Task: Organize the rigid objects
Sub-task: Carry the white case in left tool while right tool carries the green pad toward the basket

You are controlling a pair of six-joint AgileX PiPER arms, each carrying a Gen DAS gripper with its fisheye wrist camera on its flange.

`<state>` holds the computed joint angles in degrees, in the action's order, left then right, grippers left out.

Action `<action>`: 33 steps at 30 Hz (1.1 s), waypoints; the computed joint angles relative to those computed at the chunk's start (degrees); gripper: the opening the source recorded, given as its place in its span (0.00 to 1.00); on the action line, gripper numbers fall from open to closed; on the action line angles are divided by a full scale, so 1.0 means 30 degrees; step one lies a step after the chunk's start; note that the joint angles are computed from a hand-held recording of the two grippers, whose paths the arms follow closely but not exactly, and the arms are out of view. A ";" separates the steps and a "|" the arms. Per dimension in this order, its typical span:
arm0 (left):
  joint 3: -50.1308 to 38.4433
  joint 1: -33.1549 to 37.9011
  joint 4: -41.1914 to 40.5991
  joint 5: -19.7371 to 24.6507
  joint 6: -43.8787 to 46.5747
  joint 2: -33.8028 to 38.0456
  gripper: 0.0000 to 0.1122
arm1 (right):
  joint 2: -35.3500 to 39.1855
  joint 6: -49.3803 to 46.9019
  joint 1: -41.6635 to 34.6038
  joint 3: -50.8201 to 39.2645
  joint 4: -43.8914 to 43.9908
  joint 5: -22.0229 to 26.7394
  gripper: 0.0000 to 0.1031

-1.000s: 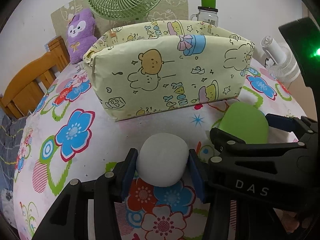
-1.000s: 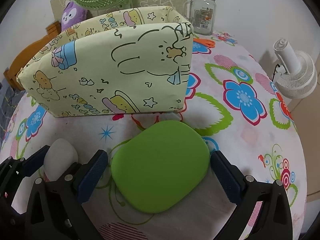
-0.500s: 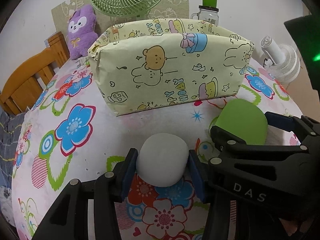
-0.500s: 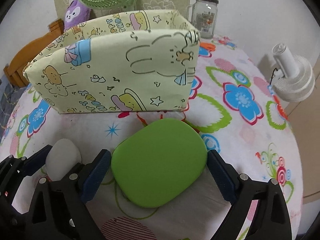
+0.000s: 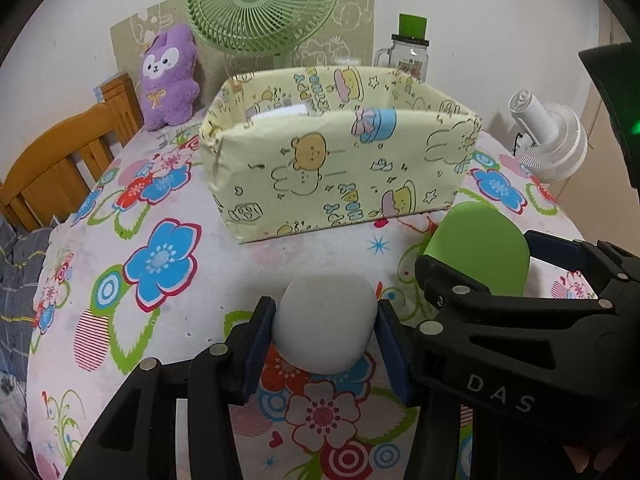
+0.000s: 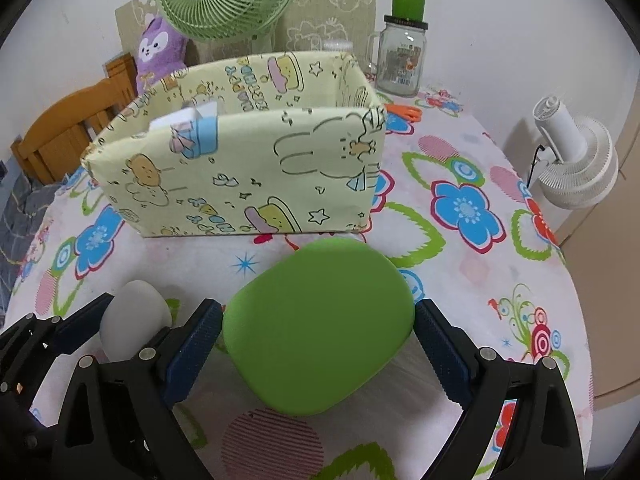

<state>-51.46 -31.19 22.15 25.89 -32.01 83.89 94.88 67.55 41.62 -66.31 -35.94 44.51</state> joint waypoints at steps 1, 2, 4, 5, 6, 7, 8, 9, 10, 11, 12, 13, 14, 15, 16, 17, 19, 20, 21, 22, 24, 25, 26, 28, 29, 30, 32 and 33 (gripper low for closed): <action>-0.0011 -0.0029 0.0003 0.0081 -0.0004 -0.0140 0.46 | -0.0110 0.0109 0.0129 -0.0005 -0.0098 0.0132 0.93; -0.0002 -0.0106 0.0079 0.0165 -0.0097 -0.0311 0.46 | -0.0297 0.0225 0.0262 -0.0007 -0.0245 0.0303 0.93; -0.0016 -0.0233 0.0223 0.0370 -0.0248 -0.0655 0.46 | -0.0571 0.0480 0.0559 -0.0033 -0.0508 0.0648 0.93; -0.0024 -0.0332 0.0371 0.0491 -0.0402 -0.0839 0.46 | -0.0751 0.0569 0.0678 -0.0025 -0.0613 0.0797 0.93; -0.0078 -0.0412 0.0474 0.0637 -0.0502 -0.0973 0.46 | -0.0948 0.0641 0.0836 -0.0044 -0.0718 0.0996 0.93; -0.0070 -0.0491 0.0606 0.0733 -0.0626 -0.1131 0.46 | -0.1103 0.0729 0.0975 -0.0055 -0.0827 0.1165 0.93; -0.0093 -0.0620 0.0762 0.0882 -0.0796 -0.1287 0.47 | -0.1190 0.0742 0.1055 -0.0098 -0.0878 0.1278 0.93; -0.0100 -0.0752 0.0949 0.1023 -0.0995 -0.1456 0.46 | -0.1298 0.0792 0.1214 -0.0165 -0.0964 0.1450 0.93; -0.0106 -0.0838 0.1070 0.1135 -0.1109 -0.1583 0.46 | -0.1469 0.0861 0.1397 -0.0201 -0.1088 0.1635 0.93; -0.0136 -0.0934 0.1197 0.1278 -0.1251 -0.1710 0.47 | -0.1545 0.0941 0.1523 -0.0207 -0.1164 0.1728 0.93; -0.0132 -0.1050 0.1363 0.1412 -0.1421 -0.1863 0.47 | -0.1652 0.0994 0.1671 -0.0263 -0.1233 0.1874 0.93; -0.0171 -0.1142 0.1468 0.1564 -0.1513 -0.1991 0.46 | -0.1767 0.1034 0.1815 -0.0322 -0.1302 0.2028 0.93; -0.0222 -0.1253 0.1620 0.1732 -0.1665 -0.2130 0.46 | -0.1876 0.1056 0.1935 -0.0381 -0.1358 0.2151 0.93; -0.0250 -0.1272 0.1668 0.1803 -0.1658 -0.2221 0.46 | -0.1957 0.1099 0.2030 -0.0389 -0.1413 0.2215 0.93; -0.0294 -0.1318 0.1733 0.1910 -0.1678 -0.2325 0.46 | -0.2042 0.1133 0.2178 -0.0478 -0.1480 0.2373 0.93; -0.0377 -0.1420 0.1875 0.2075 -0.1786 -0.2435 0.46 | -0.2096 0.1165 0.2289 -0.0563 -0.1551 0.2497 0.93; -0.0514 -0.1540 0.2006 0.2308 -0.1895 -0.2560 0.46 | -0.2237 0.1118 0.2458 -0.0741 -0.1630 0.2718 0.93; -0.0617 -0.1585 0.2045 0.2432 -0.1909 -0.2613 0.46 | -0.2305 0.1087 0.2524 -0.0810 -0.1654 0.2799 0.93; -0.0722 -0.1644 0.2141 0.2566 -0.1989 -0.2657 0.46 | -0.2373 0.1043 0.2579 -0.0871 -0.1703 0.2866 0.93; -0.0789 -0.1710 0.2266 0.2668 -0.2112 -0.2688 0.46 | -0.2428 0.0971 0.2651 -0.0996 -0.1747 0.2988 0.93; -0.1060 -0.1764 0.2344 0.2899 -0.2154 -0.2683 0.46 | -0.2510 0.0842 0.2776 -0.1239 -0.1835 0.3201 0.93; -0.1159 -0.1788 0.2381 0.2982 -0.2151 -0.2700 0.46 | -0.2555 0.0778 0.2779 -0.1290 -0.1837 0.3240 0.93; -0.1291 -0.1837 0.2443 0.3103 -0.2185 -0.2712 0.46 | -0.2617 0.0708 0.2819 -0.1394 -0.1852 0.3327 0.93; -0.1527 -0.1941 0.2635 0.3312 -0.2279 -0.2724 0.46 | -0.2684 0.0546 0.2844 -0.1613 -0.1879 0.3426 0.93; -0.1633 -0.1976 0.2672 0.3414 -0.2287 -0.2718 0.46 | -0.2697 0.0473 0.2854 -0.1715 -0.1896 0.3486 0.93; -0.1747 -0.2016 0.2699 0.3517 -0.2265 -0.2731 0.46 | -0.2702 0.0423 0.2890 -0.1833 -0.1919 0.3560 0.93; -0.1985 -0.1987 0.2689 0.3600 -0.2138 -0.2731 0.46 | -0.2725 0.0239 0.2874 -0.2081 -0.1911 0.3595 0.93; -0.2137 -0.1919 0.2570 0.3642 -0.1991 -0.2711 0.47 | -0.2740 0.0191 0.2843 -0.2180 -0.1909 0.3614 0.93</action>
